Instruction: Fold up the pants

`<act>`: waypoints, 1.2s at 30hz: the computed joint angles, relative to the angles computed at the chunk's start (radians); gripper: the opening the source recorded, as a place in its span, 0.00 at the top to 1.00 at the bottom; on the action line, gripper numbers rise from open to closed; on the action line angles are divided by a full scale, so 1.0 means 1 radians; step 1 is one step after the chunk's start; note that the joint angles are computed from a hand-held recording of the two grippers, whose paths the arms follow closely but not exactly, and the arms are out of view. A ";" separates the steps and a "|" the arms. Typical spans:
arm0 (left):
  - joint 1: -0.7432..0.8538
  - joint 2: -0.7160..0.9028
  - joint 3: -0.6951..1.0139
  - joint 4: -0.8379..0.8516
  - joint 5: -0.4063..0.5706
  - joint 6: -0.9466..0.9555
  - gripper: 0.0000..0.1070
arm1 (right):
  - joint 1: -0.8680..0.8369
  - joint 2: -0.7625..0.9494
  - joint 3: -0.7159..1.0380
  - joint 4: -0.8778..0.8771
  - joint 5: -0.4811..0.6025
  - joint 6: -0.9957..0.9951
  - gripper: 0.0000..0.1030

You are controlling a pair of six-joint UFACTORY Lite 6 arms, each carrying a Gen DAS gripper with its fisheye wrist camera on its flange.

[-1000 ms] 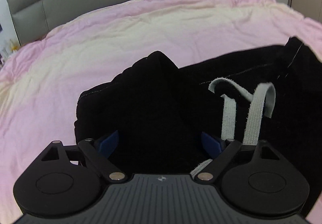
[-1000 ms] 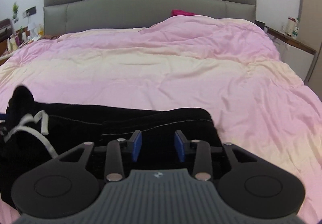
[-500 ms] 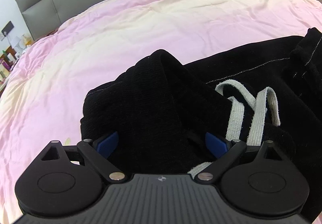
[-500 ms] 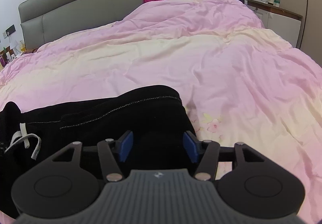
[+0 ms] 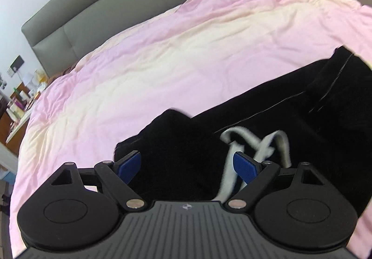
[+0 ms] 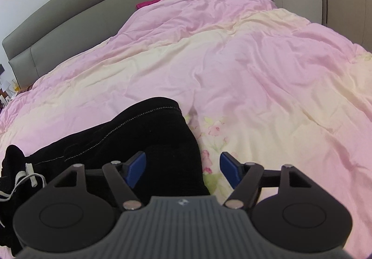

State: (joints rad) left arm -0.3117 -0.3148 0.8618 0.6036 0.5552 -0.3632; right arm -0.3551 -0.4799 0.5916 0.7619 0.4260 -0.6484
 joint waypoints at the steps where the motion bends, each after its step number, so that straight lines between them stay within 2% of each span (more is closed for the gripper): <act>1: -0.030 0.005 0.011 -0.004 0.007 -0.017 0.04 | -0.022 -0.008 -0.008 0.040 0.026 -0.033 0.35; 10: -0.319 0.142 0.080 -0.031 -0.025 -0.220 0.04 | -0.199 -0.047 -0.069 0.106 0.215 -0.063 0.32; 12: -0.373 0.183 0.095 -0.025 -0.050 -0.256 0.04 | -0.300 0.003 -0.070 0.181 0.302 -0.099 0.31; 15: -0.440 0.258 0.134 -0.044 -0.076 -0.284 0.04 | -0.486 0.147 -0.081 0.324 0.488 -0.127 0.31; 17: -0.461 0.308 0.157 -0.059 -0.097 -0.280 0.04 | -0.553 0.230 -0.089 0.374 0.545 -0.127 0.31; 20: -0.488 0.353 0.165 -0.069 -0.127 -0.281 0.04 | -0.596 0.272 -0.114 0.450 0.581 -0.153 0.30; 25: -0.496 0.371 0.142 -0.056 -0.195 -0.317 0.04 | -0.551 0.374 -0.102 0.568 0.613 -0.231 0.30; 29: -0.452 0.417 0.143 -0.222 -0.270 -0.188 0.04 | -0.476 0.476 -0.060 0.615 0.589 -0.285 0.30; 31: -0.447 0.436 0.138 -0.226 -0.297 -0.208 0.04 | -0.452 0.509 -0.051 0.637 0.579 -0.300 0.30; 32: -0.456 0.439 0.136 -0.171 -0.294 -0.269 0.04 | -0.447 0.520 -0.049 0.645 0.579 -0.304 0.32; 33: -0.471 0.442 0.142 -0.117 -0.279 -0.325 0.04 | -0.443 0.526 -0.041 0.641 0.568 -0.300 0.50; 34: -0.487 0.444 0.152 -0.072 -0.258 -0.374 0.04 | -0.447 0.524 -0.042 0.637 0.564 -0.300 0.60; 36: -0.506 0.437 0.166 -0.047 -0.225 -0.422 0.04 | -0.483 0.521 -0.056 0.647 0.615 -0.314 0.69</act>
State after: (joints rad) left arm -0.8180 0.1226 1.0278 0.5570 0.3307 -0.7852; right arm -0.8384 0.0415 0.5360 1.4091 1.0405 -0.9625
